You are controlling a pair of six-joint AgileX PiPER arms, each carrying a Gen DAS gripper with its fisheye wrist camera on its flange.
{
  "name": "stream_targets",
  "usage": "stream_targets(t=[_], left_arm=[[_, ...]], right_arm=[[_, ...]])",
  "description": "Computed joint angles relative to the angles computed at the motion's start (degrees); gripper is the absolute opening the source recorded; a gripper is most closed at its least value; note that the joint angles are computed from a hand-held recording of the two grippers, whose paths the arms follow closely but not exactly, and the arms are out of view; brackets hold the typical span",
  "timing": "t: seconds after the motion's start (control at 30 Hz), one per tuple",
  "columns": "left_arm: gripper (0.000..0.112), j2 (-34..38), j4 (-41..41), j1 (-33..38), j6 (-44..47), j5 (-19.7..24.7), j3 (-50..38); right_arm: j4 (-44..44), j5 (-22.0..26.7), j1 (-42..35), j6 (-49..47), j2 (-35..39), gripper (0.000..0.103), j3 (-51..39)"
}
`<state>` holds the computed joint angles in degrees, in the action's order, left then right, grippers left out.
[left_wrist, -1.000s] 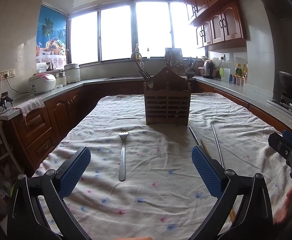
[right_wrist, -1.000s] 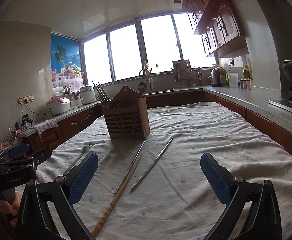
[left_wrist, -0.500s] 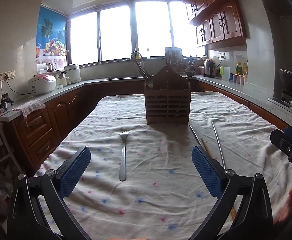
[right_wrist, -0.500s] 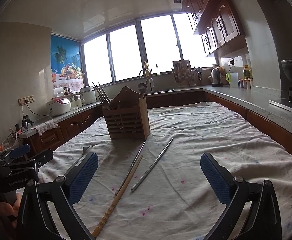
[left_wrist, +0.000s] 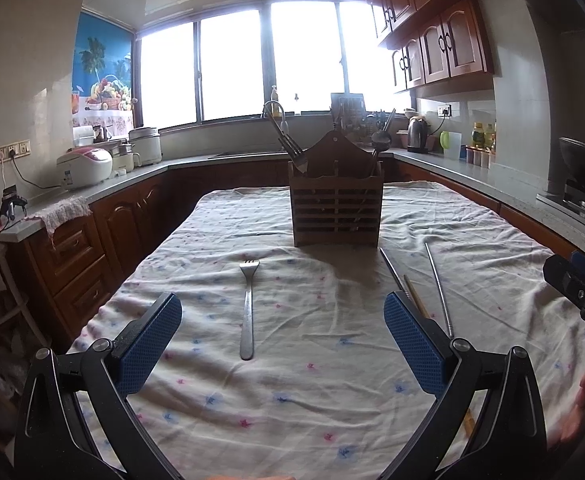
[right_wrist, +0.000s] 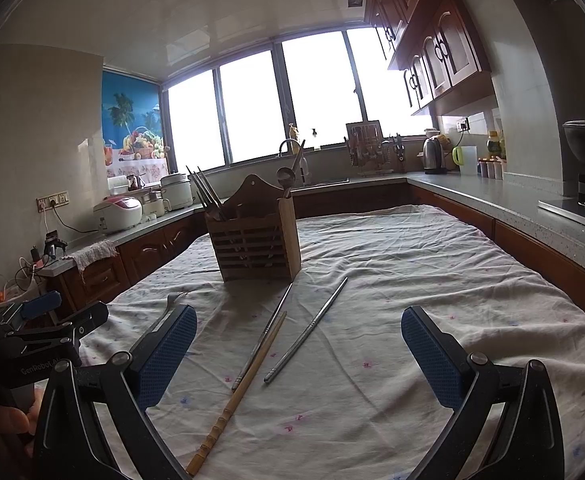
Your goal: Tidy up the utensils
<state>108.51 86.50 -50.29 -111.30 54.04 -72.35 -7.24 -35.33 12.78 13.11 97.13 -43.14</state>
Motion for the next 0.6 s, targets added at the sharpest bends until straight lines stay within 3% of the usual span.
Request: stream_targets(t=[0.6], left_arm=[[0.103,-0.30,-0.32,-0.40,0.49,0.47,0.05]], right_arm=[[0.24,0.32,0.11,-0.03,-0.64,0.103,0.10]])
